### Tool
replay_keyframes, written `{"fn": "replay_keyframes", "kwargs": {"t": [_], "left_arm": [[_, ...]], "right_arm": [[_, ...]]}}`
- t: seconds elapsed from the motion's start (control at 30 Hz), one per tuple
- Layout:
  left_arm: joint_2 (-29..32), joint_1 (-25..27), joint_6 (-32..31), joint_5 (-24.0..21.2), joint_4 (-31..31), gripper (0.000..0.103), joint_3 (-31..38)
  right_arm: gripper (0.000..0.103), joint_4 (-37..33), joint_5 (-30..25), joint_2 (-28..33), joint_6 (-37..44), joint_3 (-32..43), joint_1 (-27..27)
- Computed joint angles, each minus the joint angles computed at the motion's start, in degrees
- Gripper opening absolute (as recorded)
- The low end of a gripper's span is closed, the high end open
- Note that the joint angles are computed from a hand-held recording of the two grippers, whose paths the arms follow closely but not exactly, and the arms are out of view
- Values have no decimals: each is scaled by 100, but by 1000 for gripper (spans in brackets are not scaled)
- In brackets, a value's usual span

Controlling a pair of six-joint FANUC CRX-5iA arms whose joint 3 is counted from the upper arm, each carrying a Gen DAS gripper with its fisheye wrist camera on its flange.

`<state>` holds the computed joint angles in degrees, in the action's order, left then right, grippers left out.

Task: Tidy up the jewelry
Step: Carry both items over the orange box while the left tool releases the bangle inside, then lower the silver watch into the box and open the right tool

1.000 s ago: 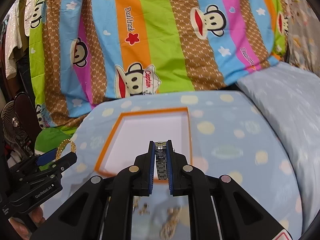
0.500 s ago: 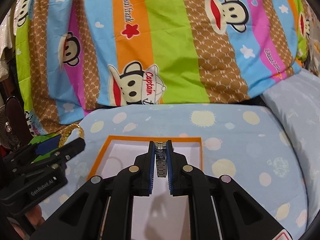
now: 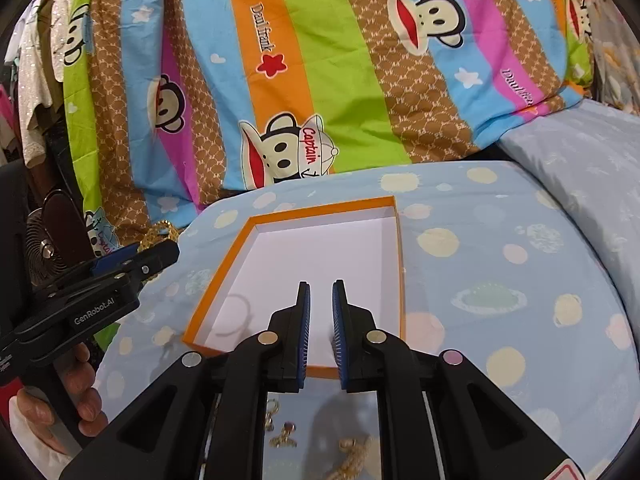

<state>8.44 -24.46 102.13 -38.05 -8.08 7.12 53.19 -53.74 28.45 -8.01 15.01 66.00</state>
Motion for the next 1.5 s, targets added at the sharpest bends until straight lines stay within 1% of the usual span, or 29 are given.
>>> {"fn": "replay_keyframes", "kwargs": {"t": [0.03,0.1,0.2,0.27,0.33,0.4,0.47,0.5,0.53,0.6,0.67,0.77,0.8,0.83,0.87,0.9,0.93,1.0,1.1,1.17,1.23,1.37,1.47,1.5], "left_arm": [[-39,13,-42,12,68,56,-68],[-74,44,-66,12,164,56,-127],[-45,56,37,-63,99,56,-59],[18,80,7,-108,153,56,6],[218,81,-31,-256,212,56,240],[430,112,-306,-320,507,56,388],[756,82,-321,-517,587,56,696],[977,54,-327,-665,587,56,931],[1168,5,-203,-816,462,56,1183],[1511,-38,-136,-979,397,56,1620],[1874,-32,-186,-1246,484,56,2089],[2227,-44,-119,-1523,452,57,2569],[2349,-66,-65,-1653,378,57,2755],[2376,-85,-15,-1692,319,60,2812],[2391,-93,-18,-1683,303,62,2830],[2373,-96,-54,-1648,307,67,2804],[2353,-104,-63,-1641,273,73,2802],[2196,-113,-36,-1445,200,82,2611],[1946,-103,38,-1251,53,82,2351],[1711,-42,53,-1110,87,82,2031],[1488,-28,148,-1055,-64,82,1760],[1060,103,126,-900,75,82,1075],[876,161,124,-846,199,82,700],[837,146,163,-869,140,82,625]], "right_arm": [[0,-10,-32,4,58,43,16],[0,-43,-20,6,172,119,-3],[0,-114,-280,83,371,332,-38],[0,-150,-273,32,280,266,-79],[2,-107,-193,-52,74,95,-96],[4,-72,-162,-87,-66,-16,-92],[4,-81,-166,-91,-139,-75,-82],[4,-115,-191,-77,-131,-73,-80],[4,-134,-205,-65,-138,-74,-79],[4,-217,-199,-51,-102,-66,-99],[4,-336,-241,5,42,32,-123],[14,-546,-266,105,310,191,-158],[19,-609,-255,134,381,230,-169],[24,-702,-279,189,500,312,-176],[25,-746,-306,232,563,371,-178],[27,-813,-311,276,648,434,-185],[28,-880,-298,307,726,483,-194],[29,-1009,-310,394,879,618,-209],[29,-1234,-331,533,1150,852,-239],[30,-1437,-438,667,1381,1080,-259],[30,-1610,-532,776,1560,1261,-277],[30,-1940,-774,977,1859,1612,-312],[30,-2063,-935,1050,1936,1763,-327],[29,-2111,-965,1071,1971,1804,-333]]}}
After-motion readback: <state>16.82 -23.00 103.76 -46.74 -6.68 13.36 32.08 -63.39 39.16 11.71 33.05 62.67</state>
